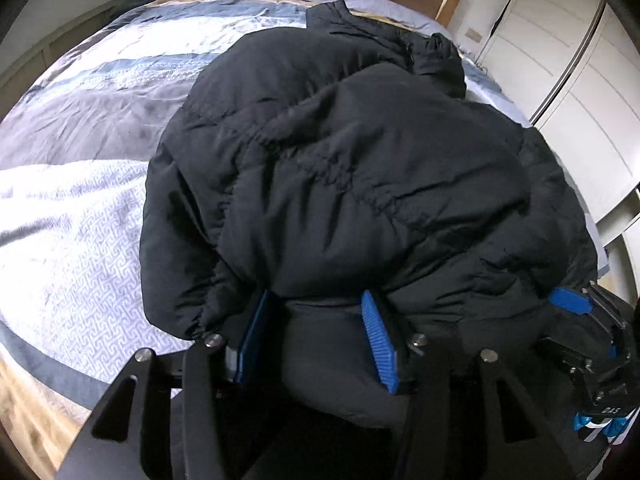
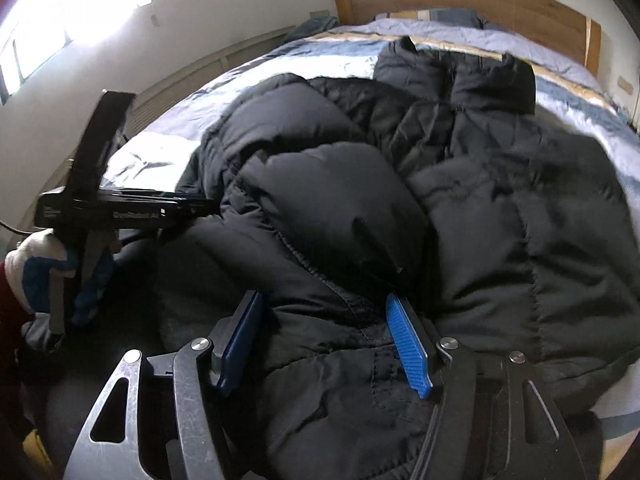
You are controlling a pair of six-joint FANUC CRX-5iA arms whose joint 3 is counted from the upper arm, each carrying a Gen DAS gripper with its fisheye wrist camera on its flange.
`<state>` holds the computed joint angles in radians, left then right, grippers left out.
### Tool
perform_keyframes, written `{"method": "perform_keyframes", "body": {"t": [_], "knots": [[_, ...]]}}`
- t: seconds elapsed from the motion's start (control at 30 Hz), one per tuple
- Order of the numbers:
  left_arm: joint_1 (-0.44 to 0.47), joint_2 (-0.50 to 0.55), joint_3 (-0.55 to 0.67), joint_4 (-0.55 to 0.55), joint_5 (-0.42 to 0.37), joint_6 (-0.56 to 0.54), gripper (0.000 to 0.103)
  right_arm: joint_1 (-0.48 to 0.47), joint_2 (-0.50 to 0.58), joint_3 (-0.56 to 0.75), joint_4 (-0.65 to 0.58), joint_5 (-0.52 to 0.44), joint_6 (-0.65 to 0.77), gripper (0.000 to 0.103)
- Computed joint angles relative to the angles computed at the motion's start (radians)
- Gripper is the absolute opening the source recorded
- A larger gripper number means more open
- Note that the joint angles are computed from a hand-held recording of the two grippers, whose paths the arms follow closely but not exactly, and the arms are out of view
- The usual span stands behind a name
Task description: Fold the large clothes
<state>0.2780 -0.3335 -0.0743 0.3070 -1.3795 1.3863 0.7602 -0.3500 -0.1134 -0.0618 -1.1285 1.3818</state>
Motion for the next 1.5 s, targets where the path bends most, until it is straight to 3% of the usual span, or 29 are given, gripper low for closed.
{"method": "perform_keyframes", "body": {"t": [0.13,0.37,0.5,0.7,0.9,1.13,1.3,1.5], "knots": [[-0.032,0.007,0.070,-0.052,-0.039,0.057,0.046,0.022,0.001,0.013,0.031,-0.028,-0.016,0.063],[-0.072,-0.045,0.101,-0.011,-0.036,0.068,0.046,0.048,-0.071,0.022,0.066,-0.064,-0.047,0.063],[-0.152,-0.031,0.093,-0.049,-0.029,0.119,0.046,0.039,-0.083,0.008,0.070,-0.089,-0.027,0.064],[-0.169,-0.043,0.001,-0.050,0.012,0.176,0.048,-0.016,-0.081,-0.037,0.004,-0.054,-0.009,0.064],[-0.229,-0.023,0.022,-0.123,0.022,0.211,0.049,-0.042,-0.066,-0.057,-0.018,-0.019,-0.014,0.064],[-0.276,-0.015,0.049,-0.194,0.004,0.250,0.052,0.016,-0.085,-0.088,0.057,-0.013,-0.075,0.064],[-0.239,-0.009,0.077,-0.155,-0.051,0.193,0.052,-0.048,-0.063,-0.022,-0.034,-0.078,-0.009,0.064],[-0.101,0.026,0.173,-0.028,-0.101,0.052,0.052,-0.280,-0.019,0.142,-0.246,-0.210,0.189,0.065]]}}
